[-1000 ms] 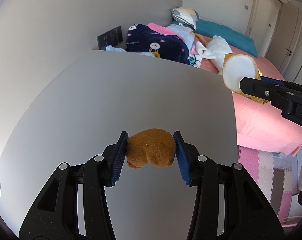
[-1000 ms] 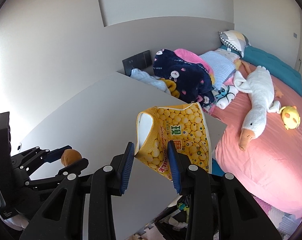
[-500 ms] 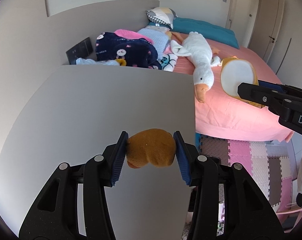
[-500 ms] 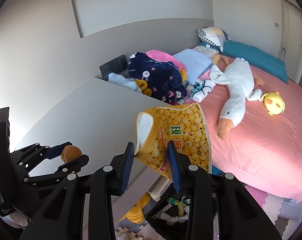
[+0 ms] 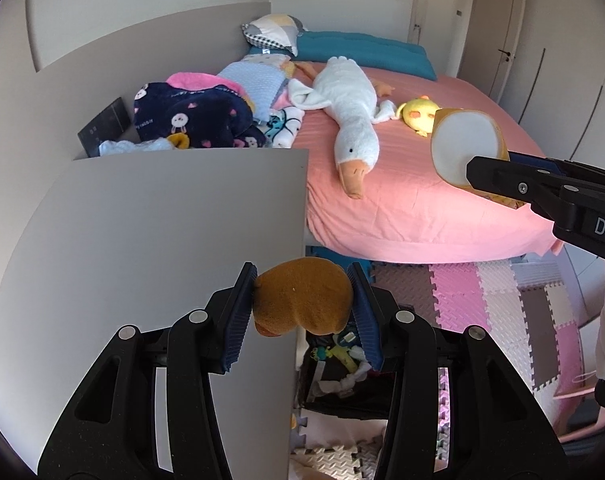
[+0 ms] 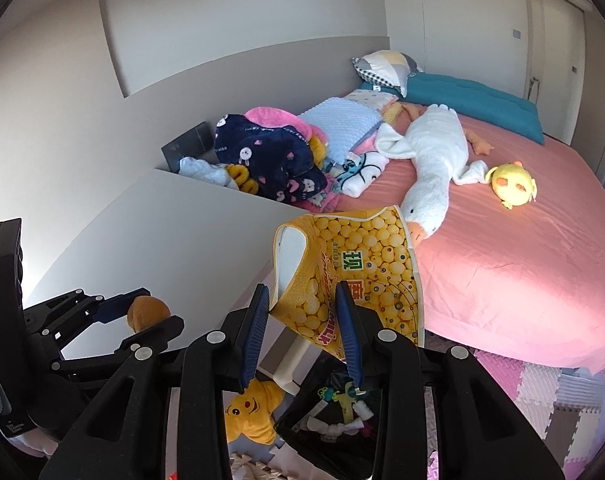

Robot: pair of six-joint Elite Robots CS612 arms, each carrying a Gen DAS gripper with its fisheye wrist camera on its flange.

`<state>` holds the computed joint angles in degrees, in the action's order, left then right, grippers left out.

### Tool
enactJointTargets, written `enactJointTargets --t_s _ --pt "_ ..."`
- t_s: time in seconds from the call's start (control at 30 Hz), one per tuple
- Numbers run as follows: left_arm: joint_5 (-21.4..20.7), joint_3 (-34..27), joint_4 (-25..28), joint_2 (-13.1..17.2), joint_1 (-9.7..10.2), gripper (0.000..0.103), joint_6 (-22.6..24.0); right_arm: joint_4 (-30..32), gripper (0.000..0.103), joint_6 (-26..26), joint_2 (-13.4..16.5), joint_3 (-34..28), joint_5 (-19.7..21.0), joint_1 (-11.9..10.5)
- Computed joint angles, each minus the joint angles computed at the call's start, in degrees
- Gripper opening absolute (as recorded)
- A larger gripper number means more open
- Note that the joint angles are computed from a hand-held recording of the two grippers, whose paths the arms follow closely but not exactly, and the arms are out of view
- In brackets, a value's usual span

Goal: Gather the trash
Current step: 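Lift and carry the popcorn cup and orange plush toward the black bin, then open both tools over the black bin to drop the cup and plush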

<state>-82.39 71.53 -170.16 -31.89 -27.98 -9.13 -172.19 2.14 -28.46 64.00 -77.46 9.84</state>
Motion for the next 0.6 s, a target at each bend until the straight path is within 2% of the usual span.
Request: enactJointTargets --t_s 0.6 --pt "-4.6 -1.5 1.3 0.8 -2.60 0.046 4.2 -4.0 0.036 2.7 -3.3 6.8 -2.6 -2.4"
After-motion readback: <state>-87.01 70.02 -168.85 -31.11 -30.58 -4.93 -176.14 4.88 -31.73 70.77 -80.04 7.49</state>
